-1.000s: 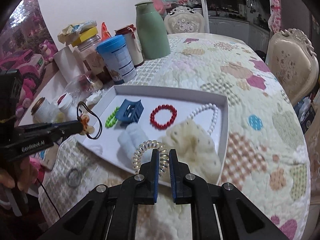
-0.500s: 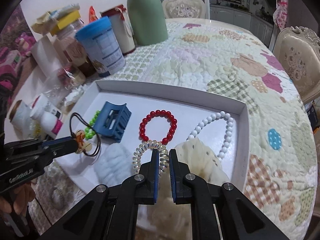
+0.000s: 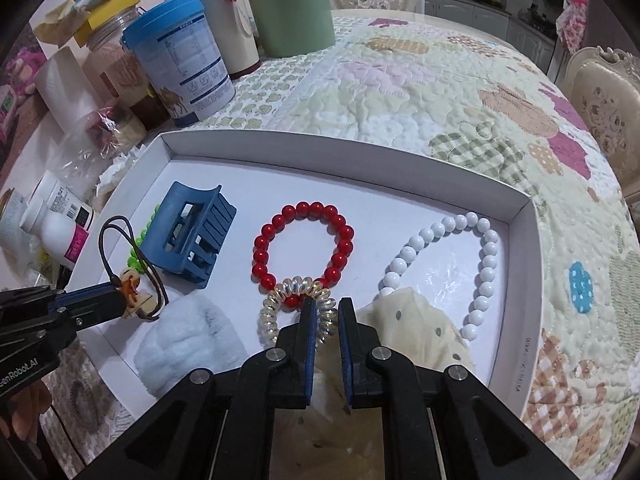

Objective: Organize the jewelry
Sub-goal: 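Carry both hair ties into the white tray and open both tools, then withdraw both tools from the tray toward the grey and wooden bracelets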

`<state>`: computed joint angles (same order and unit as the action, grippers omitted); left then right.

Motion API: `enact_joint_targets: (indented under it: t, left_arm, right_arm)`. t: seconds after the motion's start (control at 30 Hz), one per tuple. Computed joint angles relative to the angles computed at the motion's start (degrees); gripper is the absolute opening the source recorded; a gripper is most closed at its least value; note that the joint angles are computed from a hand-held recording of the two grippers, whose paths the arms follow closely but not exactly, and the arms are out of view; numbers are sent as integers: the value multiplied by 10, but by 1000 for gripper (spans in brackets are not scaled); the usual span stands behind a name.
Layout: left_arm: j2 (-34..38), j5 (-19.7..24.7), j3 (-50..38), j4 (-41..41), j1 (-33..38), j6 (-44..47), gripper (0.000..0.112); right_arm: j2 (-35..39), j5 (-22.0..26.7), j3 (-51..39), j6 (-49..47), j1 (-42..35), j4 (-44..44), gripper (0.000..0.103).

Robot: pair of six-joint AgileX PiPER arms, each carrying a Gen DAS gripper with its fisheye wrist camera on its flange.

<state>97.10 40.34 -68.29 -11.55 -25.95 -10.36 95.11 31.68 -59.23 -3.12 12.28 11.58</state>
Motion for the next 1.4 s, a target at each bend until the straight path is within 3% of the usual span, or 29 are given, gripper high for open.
enact_joint_targets:
  t: [0.1, 0.13, 0.23, 0.43, 0.77, 1.4]
  left_arm:
    - [3, 4, -4, 23, -6, -23, 8]
    - [4, 7, -6, 31, -9, -32, 15]
    - [-2, 8, -4, 51, -16, -56, 46]
    - [-30, 24, -2, 108, -40, -118, 46]
    - [-105, 57, 15, 244, -111, -271, 46]
    - [-183, 133, 56, 361, -259, -442, 47]
  right_arm:
    - [-5, -5, 6, -20, -4, 25, 26]
    - [-10, -6, 9, -29, -7, 39, 33]
    - [-31, -5, 20, -39, -10, 63, 35]
    - [-115, 2, 69, -8, -7, 68, 35]
    - [-279, 17, 159, 115, 27, -5, 35]
    - [-442, 96, 222, 266, 107, -118, 36]
